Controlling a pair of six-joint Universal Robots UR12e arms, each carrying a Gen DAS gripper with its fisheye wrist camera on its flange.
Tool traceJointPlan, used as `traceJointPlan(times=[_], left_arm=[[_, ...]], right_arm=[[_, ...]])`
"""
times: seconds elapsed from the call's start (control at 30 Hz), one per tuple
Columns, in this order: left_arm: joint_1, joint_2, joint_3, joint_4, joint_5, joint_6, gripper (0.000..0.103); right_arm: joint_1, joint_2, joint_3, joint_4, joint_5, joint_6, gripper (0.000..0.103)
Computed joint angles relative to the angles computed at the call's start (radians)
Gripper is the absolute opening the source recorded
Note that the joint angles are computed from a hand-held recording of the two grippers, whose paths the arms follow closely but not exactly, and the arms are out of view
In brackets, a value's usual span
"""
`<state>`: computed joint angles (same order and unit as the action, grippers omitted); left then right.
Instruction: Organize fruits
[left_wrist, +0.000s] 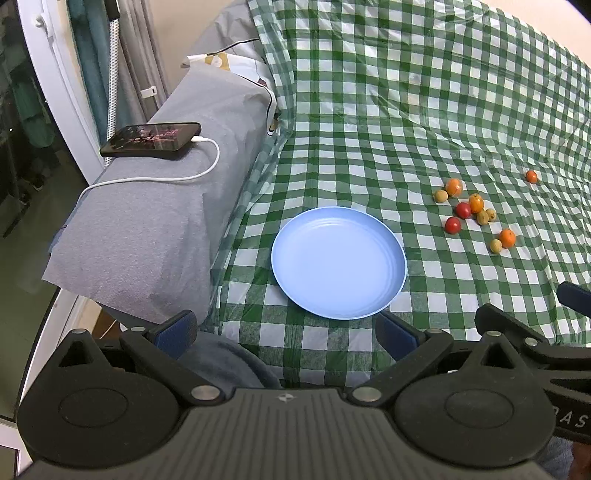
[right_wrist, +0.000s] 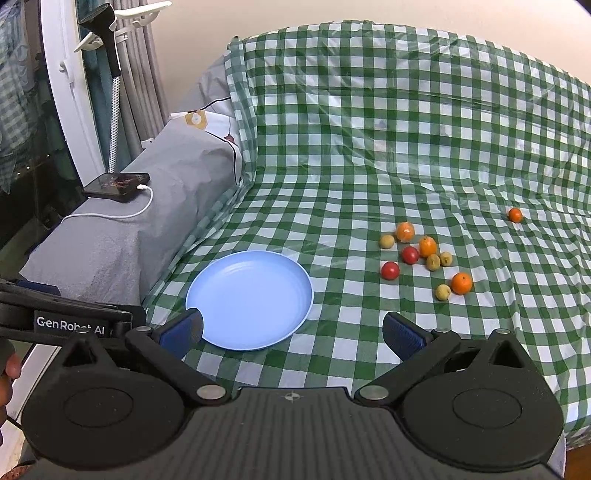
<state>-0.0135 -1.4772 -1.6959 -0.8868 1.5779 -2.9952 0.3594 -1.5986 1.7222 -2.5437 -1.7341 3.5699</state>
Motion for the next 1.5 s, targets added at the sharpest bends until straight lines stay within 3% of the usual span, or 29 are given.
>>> traceJointPlan(times=[0.97, 1.3, 1.5], left_arm=[[0.003, 0.003, -0.009, -0.001, 0.004, 0.01, 0.103], [-0.011, -0.02, 0.016, -0.046, 0.009, 0.023, 0.103], [-0.039, -0.061, 0.056, -0.091, 0.015, 0.027, 0.103]], right_arm=[[0.003, 0.001, 0.018, -0.013, 0.007, 0.013, 0.102], [-0.024, -0.001, 0.02, -0.002, 0.039, 0.044, 0.102], [-0.048, -0.006, 0.053, -0.032, -0.044, 0.126, 0.102]])
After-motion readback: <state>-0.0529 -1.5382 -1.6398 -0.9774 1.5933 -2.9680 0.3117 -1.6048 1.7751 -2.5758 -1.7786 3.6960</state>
